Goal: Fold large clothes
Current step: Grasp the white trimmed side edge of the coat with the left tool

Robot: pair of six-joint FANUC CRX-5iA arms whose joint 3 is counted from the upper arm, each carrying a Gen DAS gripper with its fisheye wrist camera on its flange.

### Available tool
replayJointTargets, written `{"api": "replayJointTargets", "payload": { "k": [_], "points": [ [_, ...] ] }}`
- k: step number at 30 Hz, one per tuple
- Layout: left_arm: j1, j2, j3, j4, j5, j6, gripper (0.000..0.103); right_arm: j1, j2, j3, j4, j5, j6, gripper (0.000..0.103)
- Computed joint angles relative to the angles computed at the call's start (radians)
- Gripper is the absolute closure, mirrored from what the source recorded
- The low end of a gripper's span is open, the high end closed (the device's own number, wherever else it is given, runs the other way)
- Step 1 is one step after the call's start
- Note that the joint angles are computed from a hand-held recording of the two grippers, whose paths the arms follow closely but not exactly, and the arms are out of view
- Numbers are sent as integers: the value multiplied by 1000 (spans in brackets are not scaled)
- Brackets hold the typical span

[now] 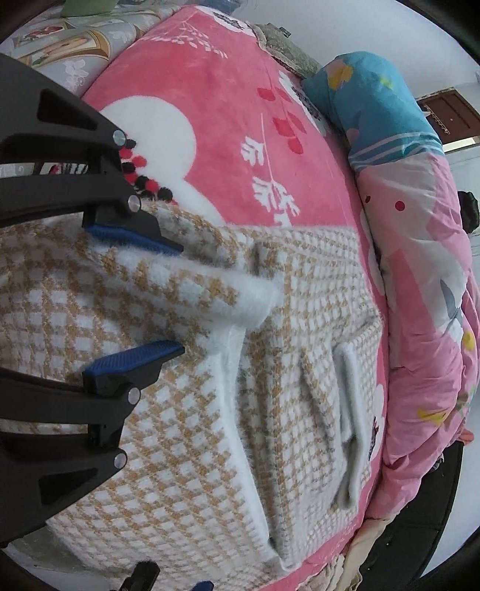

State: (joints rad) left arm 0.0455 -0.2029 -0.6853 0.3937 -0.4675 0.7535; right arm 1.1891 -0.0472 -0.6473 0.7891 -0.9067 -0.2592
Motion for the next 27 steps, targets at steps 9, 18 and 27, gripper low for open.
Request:
{"api": "replayJointTargets", "payload": {
  "k": [9, 18, 27],
  "points": [
    [0, -6, -4, 3, -4, 5, 56, 21, -106, -55, 32, -128, -67, 11],
    [2, -7, -8, 13, -2, -6, 56, 19, -137, -72, 24, -203, -95, 20],
    [2, -7, -9, 13, 2, -9, 56, -5, -140, -78, 7, -213, -108, 33]
  ]
}}
